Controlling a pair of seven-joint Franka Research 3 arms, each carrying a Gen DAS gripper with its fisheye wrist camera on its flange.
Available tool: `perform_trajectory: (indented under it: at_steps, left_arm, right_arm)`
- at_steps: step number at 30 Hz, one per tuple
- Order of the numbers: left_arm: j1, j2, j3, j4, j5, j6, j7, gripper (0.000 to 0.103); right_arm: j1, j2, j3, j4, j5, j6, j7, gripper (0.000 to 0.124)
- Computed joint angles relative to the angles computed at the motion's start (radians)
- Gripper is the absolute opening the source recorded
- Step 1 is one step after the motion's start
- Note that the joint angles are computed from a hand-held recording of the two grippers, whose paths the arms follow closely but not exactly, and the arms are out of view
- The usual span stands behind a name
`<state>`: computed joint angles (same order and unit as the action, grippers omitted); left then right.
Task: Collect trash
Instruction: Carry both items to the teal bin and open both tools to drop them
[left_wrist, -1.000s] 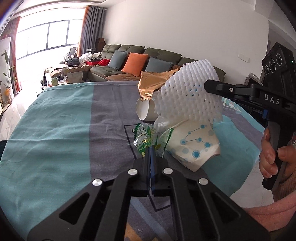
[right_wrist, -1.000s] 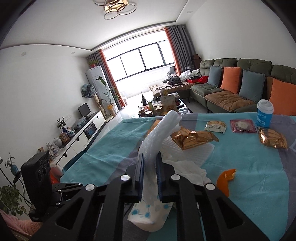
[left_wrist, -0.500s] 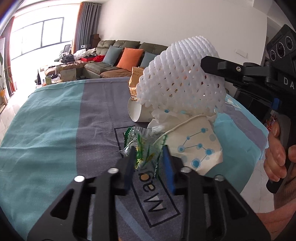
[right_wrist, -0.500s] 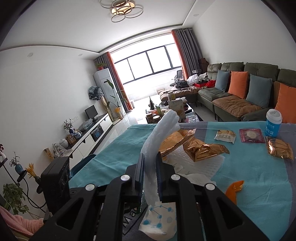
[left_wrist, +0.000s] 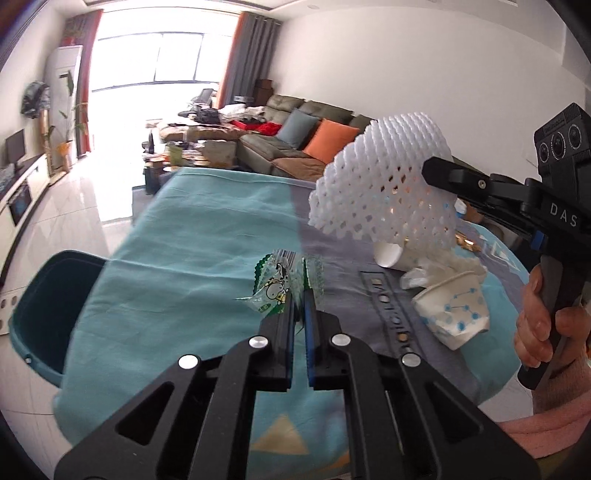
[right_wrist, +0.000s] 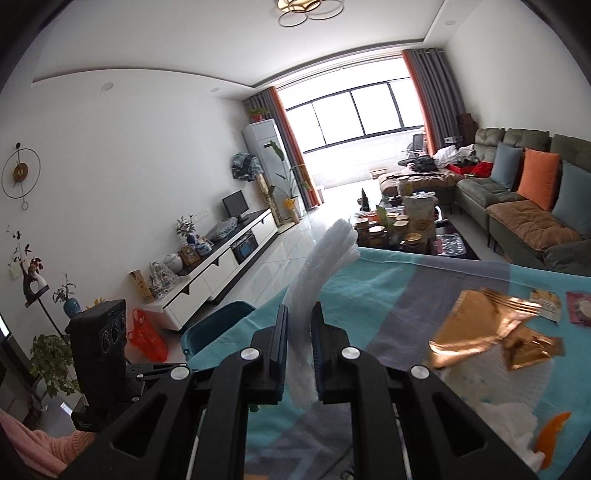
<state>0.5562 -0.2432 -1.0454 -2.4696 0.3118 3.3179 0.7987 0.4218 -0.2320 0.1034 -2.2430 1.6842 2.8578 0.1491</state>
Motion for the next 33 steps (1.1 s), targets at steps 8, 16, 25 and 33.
perform_trajectory:
  at_steps: [8,16,25,33]
  left_arm:
    - [-0.125,-0.168,0.294,-0.118,0.013,-0.171,-0.100,0.005]
    - [-0.168,-0.112,0.482,-0.138,0.095,-0.210,-0.100,0.005]
    - [-0.151,0.023,0.539,-0.043,0.227,-0.306,-0.180,0.006]
    - [-0.239,0.162,0.664,0.032,0.230,-0.333,-0.188,0.011]
  right_arm:
    - [0.036,0.284,0.050,0.285,-0.237,-0.113,0.251,0.011]
    - [0.053,0.525,0.112,0.533,-0.583,-0.150,0.572,0.011]
    - [0.121,0.750,0.103,0.782,-0.972,-0.199,0.930,0.012]
    - [0.162,0.906,0.089,0.988,-1.221,-0.319,1.164,0.018]
